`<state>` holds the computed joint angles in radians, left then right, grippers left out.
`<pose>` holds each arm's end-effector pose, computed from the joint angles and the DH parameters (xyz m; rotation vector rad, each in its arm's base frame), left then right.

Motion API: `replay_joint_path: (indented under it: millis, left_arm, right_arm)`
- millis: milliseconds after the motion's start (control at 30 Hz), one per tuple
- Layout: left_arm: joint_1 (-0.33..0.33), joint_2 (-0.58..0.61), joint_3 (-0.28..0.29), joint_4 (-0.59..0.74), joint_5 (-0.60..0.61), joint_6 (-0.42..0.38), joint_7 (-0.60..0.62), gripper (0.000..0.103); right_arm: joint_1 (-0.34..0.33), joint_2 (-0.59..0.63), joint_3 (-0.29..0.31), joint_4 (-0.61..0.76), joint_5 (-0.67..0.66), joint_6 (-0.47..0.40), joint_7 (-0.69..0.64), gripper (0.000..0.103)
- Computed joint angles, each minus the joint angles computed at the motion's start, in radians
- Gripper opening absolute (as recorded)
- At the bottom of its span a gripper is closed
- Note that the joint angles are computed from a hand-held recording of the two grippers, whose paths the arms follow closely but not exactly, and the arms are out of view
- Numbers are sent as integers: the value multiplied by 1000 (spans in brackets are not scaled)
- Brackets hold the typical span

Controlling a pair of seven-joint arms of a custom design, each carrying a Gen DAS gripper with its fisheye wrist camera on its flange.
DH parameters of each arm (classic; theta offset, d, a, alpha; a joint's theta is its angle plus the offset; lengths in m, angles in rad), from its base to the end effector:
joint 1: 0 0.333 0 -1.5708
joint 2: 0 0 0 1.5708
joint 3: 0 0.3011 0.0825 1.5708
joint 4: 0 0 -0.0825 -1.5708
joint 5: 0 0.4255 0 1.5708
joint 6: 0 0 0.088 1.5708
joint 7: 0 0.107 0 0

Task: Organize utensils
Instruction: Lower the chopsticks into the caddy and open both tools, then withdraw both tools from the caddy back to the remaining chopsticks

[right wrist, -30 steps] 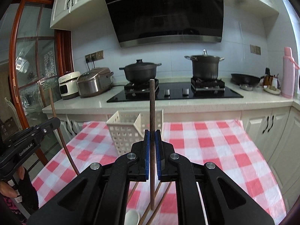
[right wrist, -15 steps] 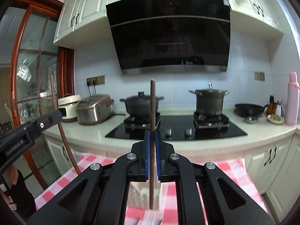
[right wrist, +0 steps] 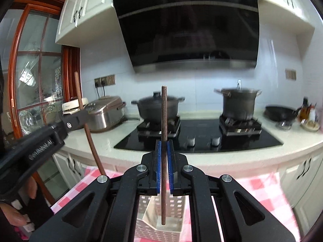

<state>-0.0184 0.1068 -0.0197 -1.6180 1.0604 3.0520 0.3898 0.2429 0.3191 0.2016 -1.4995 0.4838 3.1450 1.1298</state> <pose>0.6631 -0.0927 0.6601 -1.4609 1.2566 -1.1541 0.6838 0.2521 0.6195 -1.5265 1.0779 -0.7142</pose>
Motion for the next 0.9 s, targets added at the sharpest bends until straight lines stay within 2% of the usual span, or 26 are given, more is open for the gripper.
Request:
replay_joint_path:
  millis: [67, 167, 267, 367, 433, 533, 567, 600, 633, 667, 700, 733, 767, 900]
  left_arm:
    - [30, 27, -32, -13, -177, 9, 158, 6]
    - [92, 59, -112, -34, -486, 5, 434, 6]
    - [122, 81, -156, -42, -656, -15, 590, 6]
    - [102, 100, -142, -40, -714, -52, 644, 6]
    - [84, 113, -126, -36, -742, -77, 669, 6]
    - [56, 125, -91, -37, -749, -88, 670, 7]
    - [51, 128, -82, -35, -750, -91, 668, 13]
    - [47, 131, -75, -33, -750, -89, 665, 24]
    - [35, 132, -56, -33, -731, -81, 639, 29]
    - [23, 127, -36, -39, -708, -73, 608, 40]
    - [8, 122, -10, -46, -672, -59, 563, 46]
    - [1, 114, 1, -52, -649, -55, 536, 47]
    - [-2, 108, 9, -57, -629, -51, 515, 47]
    - [-5, 73, 30, -90, -556, -41, 425, 55]
  right_arm:
    - [7, 23, -10, 20, -6, -36, 15, 9]
    - [61, 52, -88, 54, -70, -127, 105, 9]
    - [72, 83, -112, 93, -107, -204, 166, 9]
    - [82, 117, -133, 128, -147, -251, 230, 9]
    - [87, 136, -144, 147, -171, -253, 267, 9]
    - [71, 165, -131, 185, -172, -269, 286, 9]
    - [72, 178, -135, 202, -181, -276, 296, 9]
    - [80, 187, -148, 215, -199, -276, 313, 12]
    - [88, 195, -162, 226, -218, -279, 331, 15]
    - [90, 199, -167, 231, -231, -280, 338, 18]
    - [87, 200, -163, 232, -235, -278, 340, 31]
    - [81, 195, -157, 222, -233, -268, 339, 50]
    - [70, 185, -142, 205, -222, -249, 329, 55]
    - [80, 147, -159, 147, -247, -213, 337, 55]
